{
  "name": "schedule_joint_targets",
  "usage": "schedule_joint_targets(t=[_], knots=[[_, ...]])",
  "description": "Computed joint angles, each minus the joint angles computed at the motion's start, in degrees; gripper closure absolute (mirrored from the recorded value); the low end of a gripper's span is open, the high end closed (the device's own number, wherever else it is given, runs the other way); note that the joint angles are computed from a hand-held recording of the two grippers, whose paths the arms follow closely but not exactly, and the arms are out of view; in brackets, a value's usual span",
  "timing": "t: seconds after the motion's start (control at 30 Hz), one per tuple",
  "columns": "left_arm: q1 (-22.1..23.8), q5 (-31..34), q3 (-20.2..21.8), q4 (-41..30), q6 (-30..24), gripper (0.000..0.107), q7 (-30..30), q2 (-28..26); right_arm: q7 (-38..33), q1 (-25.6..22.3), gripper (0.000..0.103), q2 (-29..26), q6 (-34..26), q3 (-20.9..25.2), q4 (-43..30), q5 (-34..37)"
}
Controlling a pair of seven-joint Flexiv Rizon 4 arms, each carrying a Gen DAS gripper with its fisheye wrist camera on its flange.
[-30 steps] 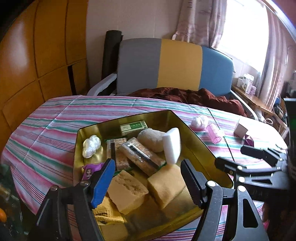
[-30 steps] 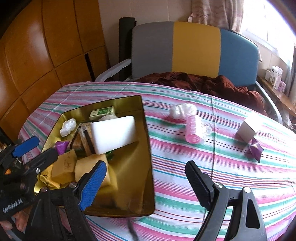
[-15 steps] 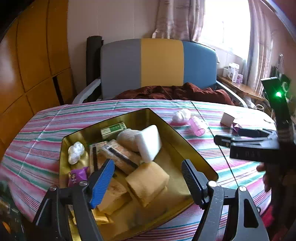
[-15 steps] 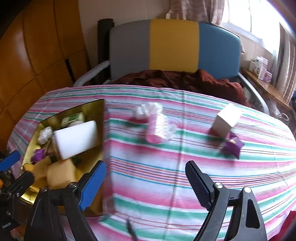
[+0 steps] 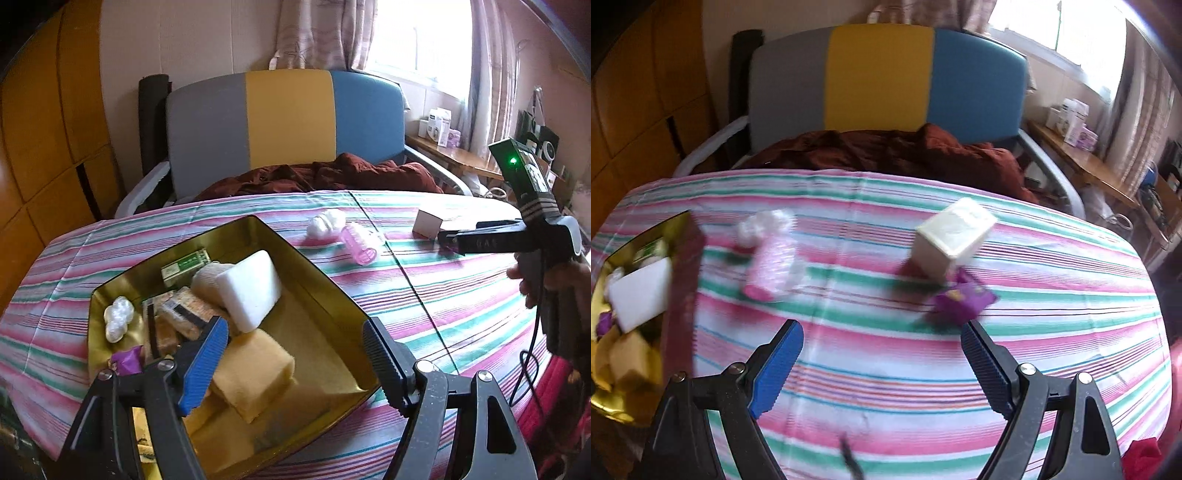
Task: Organize objects
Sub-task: 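Move both open grippers toward the cotton bag and pink roller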
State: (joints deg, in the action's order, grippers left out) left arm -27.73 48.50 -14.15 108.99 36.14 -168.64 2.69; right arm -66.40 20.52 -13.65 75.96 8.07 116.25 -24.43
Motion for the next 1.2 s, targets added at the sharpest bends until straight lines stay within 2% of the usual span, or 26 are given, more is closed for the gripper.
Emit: schedule_joint_targets(t=[0.07, 0.23, 0.33, 0.5, 0.7, 0.87, 1.03, 1.2], knots=[[0.2, -0.3, 0.1, -0.5, 0.2, 0.031, 0.7, -0.7, 1.6, -0.9, 0.014, -0.6, 0.6, -1.0, -0.2, 0.9], [0.6, -1.5, 1.1, -2.6, 1.1, 0.031, 3.2, -2.9, 5.5, -5.2, 0.014, -2.3, -1.1, 0.2, -3.7, 12.1], [0.6, -2.1, 2.0, -4.2, 1.9, 0.031, 4.7, -4.7, 5.7, -8.5, 0.014, -2.9, -2.6, 2.5, -5.9, 20.3], [1.2, -4.7, 4.5, -7.6, 4.7, 0.031, 8.1, -8.3, 5.8, -10.6, 0.014, -2.9, -6.1, 3.5, -7.6, 27.0], [1.6, -7.8, 7.5, -12.1, 7.0, 0.03, 13.1, -13.0, 2.8, -10.3, 0.014, -3.0, -10.0, 3.7, -9.0, 28.9], [2.5, -12.0, 10.2, -15.7, 8.9, 0.03, 17.0, -17.0, -2.8, -10.1, 0.014, -3.4, -13.0, 5.0, -10.5, 30.9], [4.4, -19.4, 12.5, -17.1, 12.3, 0.03, 20.6, -20.6, -7.1, -8.1, 0.014, -3.1, -14.3, 5.0, -10.3, 29.5], [5.0, -22.7, 14.5, -20.8, 12.1, 0.03, 24.4, -24.4, -10.7, -6.8, 0.014, -2.9, -14.8, 5.1, -10.1, 28.8]])
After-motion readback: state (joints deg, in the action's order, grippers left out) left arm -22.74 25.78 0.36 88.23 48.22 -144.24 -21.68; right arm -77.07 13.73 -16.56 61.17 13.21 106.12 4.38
